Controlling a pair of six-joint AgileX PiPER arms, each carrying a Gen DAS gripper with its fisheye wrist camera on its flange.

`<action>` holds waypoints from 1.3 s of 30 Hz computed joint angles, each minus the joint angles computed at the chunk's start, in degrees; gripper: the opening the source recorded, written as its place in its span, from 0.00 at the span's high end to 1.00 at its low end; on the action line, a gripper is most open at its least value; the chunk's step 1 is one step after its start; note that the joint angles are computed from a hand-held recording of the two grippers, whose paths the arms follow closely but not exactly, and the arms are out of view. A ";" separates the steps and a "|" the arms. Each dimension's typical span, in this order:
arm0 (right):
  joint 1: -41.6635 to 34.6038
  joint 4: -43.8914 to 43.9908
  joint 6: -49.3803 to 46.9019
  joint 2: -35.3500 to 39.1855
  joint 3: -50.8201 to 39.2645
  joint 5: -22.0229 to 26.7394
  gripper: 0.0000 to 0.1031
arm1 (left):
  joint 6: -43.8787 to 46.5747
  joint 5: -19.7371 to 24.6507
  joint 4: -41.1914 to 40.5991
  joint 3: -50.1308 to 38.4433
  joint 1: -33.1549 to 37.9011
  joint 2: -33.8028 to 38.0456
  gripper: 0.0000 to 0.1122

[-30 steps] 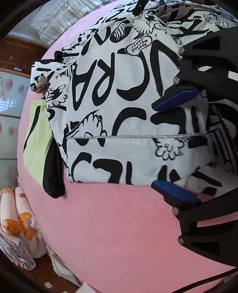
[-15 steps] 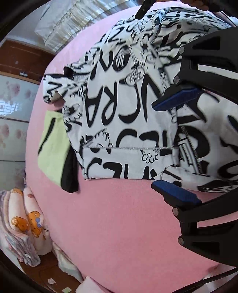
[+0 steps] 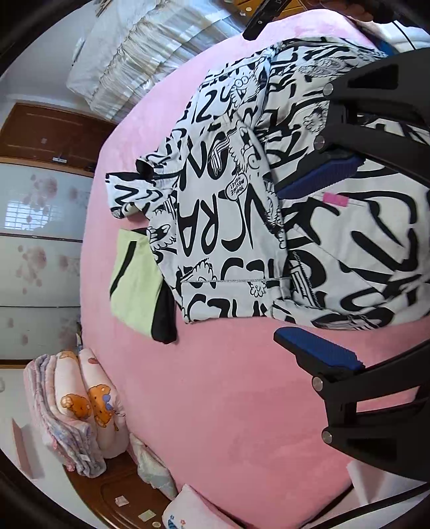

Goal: Fold large clothes

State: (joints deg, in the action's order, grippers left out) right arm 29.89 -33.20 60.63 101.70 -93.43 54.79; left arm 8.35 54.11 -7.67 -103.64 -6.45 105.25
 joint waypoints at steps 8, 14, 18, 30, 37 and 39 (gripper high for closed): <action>7.27 -6.99 7.24 -8.92 9.17 2.70 0.43 | 6.45 -2.05 -2.18 13.68 3.13 -11.04 0.28; 11.71 -9.68 13.13 -13.84 17.57 4.11 0.43 | 11.36 -4.33 -6.40 23.22 7.44 -14.25 0.26; 12.72 -8.34 16.17 -17.33 25.14 2.87 0.43 | 17.73 -3.22 -12.30 27.45 11.78 -12.51 0.26; 8.10 -1.69 17.31 -30.88 48.41 -6.64 0.43 | 30.68 3.86 -22.95 32.94 21.04 -1.06 0.26; 3.11 3.89 14.44 -36.22 60.42 -11.80 0.43 | 31.87 -0.97 -22.18 36.79 17.56 0.81 0.26; -0.16 7.10 12.06 -37.78 63.98 -16.26 0.43 | 32.16 -2.05 -22.56 37.70 17.07 0.68 0.24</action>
State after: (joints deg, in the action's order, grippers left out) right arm 29.73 -26.10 72.69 63.93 -29.46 38.53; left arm 40.51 52.06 -30.23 -65.94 10.62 105.93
